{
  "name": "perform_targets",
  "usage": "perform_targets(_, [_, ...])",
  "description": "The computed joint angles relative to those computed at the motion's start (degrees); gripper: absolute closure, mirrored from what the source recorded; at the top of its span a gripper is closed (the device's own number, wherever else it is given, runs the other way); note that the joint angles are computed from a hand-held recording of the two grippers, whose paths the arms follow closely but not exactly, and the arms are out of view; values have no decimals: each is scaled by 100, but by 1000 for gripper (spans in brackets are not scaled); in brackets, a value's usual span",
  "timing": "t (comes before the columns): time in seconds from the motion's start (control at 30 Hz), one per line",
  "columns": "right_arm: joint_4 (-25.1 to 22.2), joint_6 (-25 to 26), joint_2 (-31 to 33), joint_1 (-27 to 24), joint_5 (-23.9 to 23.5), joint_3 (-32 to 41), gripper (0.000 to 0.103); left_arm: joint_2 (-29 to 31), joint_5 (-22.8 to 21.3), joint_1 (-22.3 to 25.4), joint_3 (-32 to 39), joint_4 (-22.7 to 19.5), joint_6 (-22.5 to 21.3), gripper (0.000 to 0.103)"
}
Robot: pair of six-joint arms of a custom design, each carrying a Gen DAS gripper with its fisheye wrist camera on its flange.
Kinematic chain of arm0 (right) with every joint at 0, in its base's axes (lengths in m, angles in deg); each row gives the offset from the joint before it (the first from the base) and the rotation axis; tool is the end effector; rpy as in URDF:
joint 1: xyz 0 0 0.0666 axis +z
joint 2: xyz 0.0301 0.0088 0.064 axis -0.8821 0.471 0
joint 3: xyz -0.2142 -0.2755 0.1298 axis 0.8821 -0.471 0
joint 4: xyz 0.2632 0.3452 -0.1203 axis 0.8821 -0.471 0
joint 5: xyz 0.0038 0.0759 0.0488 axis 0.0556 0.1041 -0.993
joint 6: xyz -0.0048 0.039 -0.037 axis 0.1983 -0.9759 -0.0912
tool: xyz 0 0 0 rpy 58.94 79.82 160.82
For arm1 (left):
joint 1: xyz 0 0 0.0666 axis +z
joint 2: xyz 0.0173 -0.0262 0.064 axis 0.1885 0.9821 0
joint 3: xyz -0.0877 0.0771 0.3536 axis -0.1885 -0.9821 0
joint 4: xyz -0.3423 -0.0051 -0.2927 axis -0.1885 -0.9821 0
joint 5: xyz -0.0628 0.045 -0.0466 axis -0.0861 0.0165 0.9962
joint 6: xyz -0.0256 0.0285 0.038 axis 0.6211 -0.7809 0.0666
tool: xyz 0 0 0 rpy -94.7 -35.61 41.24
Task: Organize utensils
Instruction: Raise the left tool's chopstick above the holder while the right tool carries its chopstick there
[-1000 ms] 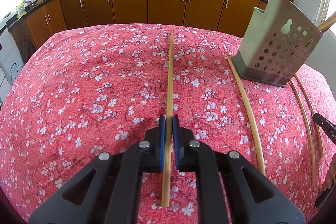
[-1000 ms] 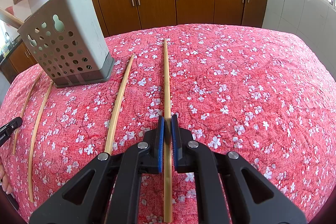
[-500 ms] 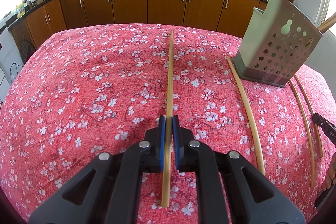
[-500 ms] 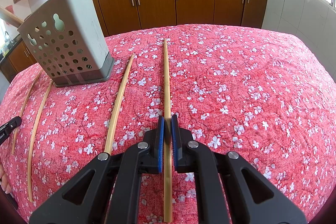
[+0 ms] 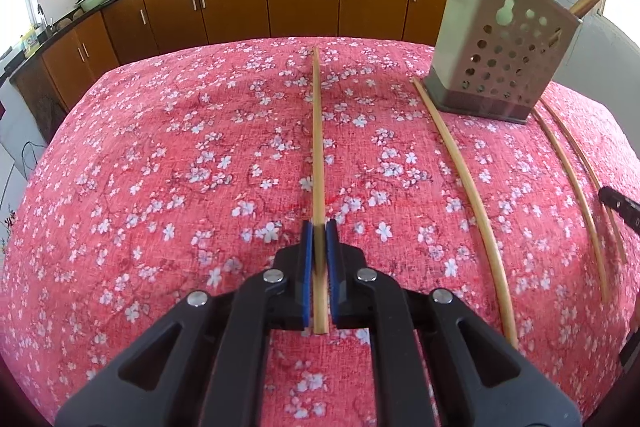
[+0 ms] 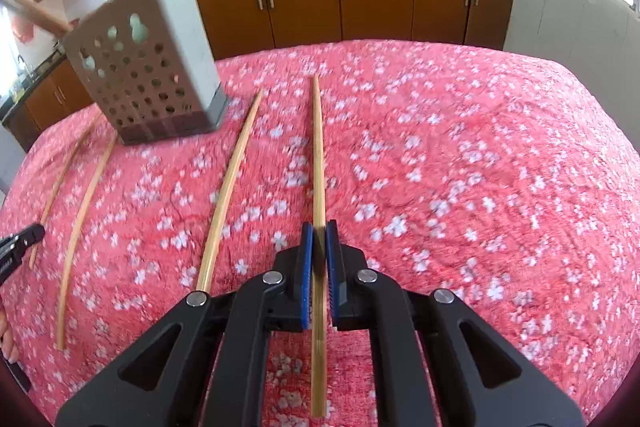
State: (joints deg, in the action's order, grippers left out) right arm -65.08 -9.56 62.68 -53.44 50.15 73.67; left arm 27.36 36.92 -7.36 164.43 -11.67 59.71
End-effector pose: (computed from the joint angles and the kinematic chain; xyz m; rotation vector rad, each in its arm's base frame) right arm 0.4924 0.0661 0.3790 0.3797 2.3474 0.0330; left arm 0.5806 -0.1893 0.3934 0.3128 2.4152 -0.0830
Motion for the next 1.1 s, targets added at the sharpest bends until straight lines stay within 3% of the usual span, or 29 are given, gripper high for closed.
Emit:
perform_targets(0.17, [222,186,-396,31,240,114,95,-409,164,44,-55,349,-115,95])
perform_targets(0.3, [497,392,-643,70,494,252,95,-627,377,119,131,623,96,95])
perform_targets(0.43, [671,489,-679,26,521,481,95,-639,512,152,480,762,332,95])
perform_targets(0.73, [787,650,-608,62,562,681,95,-613,504,79,816,853,148,95])
perform_targets(0.97, [960,473,-844,13,-244,789,95,-817,1057,-31,964,703,138,95])
perform_targets(1.1, [1360,442,-1022,75,-587,909,95,-952,1324,-166,1098,887,217,95])
